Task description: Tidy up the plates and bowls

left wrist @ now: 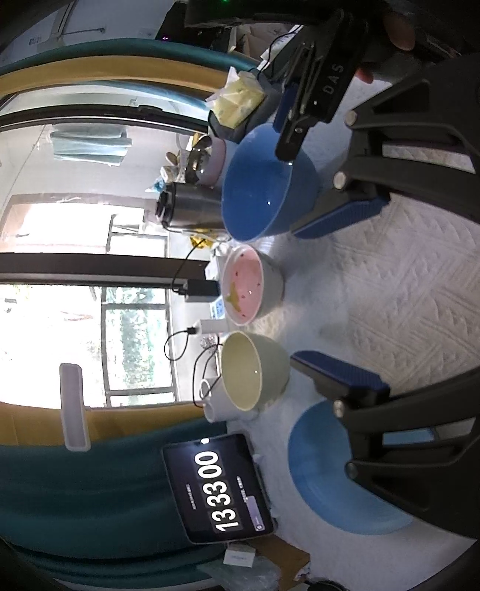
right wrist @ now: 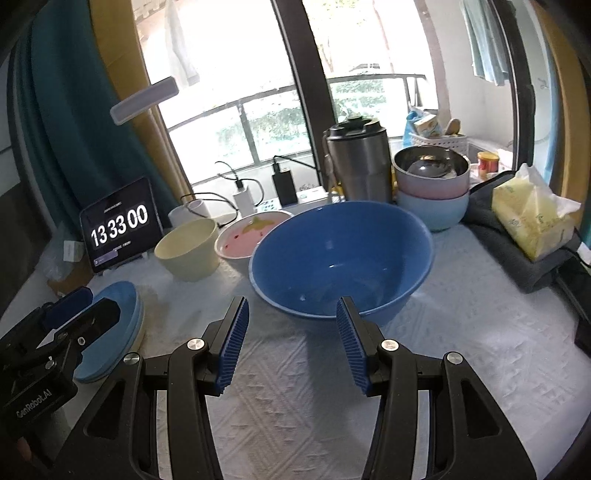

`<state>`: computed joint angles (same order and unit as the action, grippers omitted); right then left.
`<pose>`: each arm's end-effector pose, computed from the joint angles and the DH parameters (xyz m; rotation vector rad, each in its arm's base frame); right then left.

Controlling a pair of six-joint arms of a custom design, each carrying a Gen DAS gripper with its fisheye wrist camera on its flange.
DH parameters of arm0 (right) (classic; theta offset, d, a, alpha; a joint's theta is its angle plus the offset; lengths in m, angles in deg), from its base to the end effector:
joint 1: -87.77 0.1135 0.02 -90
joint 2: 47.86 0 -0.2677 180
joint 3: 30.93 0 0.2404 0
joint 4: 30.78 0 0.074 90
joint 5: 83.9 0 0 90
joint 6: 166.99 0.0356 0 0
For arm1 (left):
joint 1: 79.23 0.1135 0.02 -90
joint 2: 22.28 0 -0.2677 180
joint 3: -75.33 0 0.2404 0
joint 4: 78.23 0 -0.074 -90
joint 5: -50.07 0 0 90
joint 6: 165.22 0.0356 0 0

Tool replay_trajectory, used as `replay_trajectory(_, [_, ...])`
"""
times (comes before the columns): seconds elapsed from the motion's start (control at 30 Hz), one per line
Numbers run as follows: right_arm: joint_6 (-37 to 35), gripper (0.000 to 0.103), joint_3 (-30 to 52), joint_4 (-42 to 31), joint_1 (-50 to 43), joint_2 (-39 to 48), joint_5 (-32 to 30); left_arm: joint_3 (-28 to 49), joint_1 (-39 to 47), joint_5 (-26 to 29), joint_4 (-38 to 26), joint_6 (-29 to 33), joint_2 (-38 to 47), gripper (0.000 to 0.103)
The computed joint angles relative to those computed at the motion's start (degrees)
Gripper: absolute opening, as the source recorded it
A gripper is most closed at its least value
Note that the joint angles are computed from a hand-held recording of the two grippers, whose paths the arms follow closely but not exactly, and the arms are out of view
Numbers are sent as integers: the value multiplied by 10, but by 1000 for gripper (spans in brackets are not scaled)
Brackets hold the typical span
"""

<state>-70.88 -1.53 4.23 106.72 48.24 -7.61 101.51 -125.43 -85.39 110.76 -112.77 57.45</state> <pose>0.2204 0.0846 0.1018 -0.3827 2.1148 0.5112 0.1468 -0.1164 0.1141 -0.2044 2.0760 0.0666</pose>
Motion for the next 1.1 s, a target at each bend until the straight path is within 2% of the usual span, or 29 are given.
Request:
replay_trajectory(0.53, [-25,52,26,-9,-107,6,-38,56,39,41,97,50,102,65])
replay_trajectory(0.83, [-17,52,71,-16,-162,54,-47,88,69,70,146,66,160,65])
replay_trajectory(1.1, [-10,52,105,-10,-179,114,-50,115,81,72,186,77,219,65])
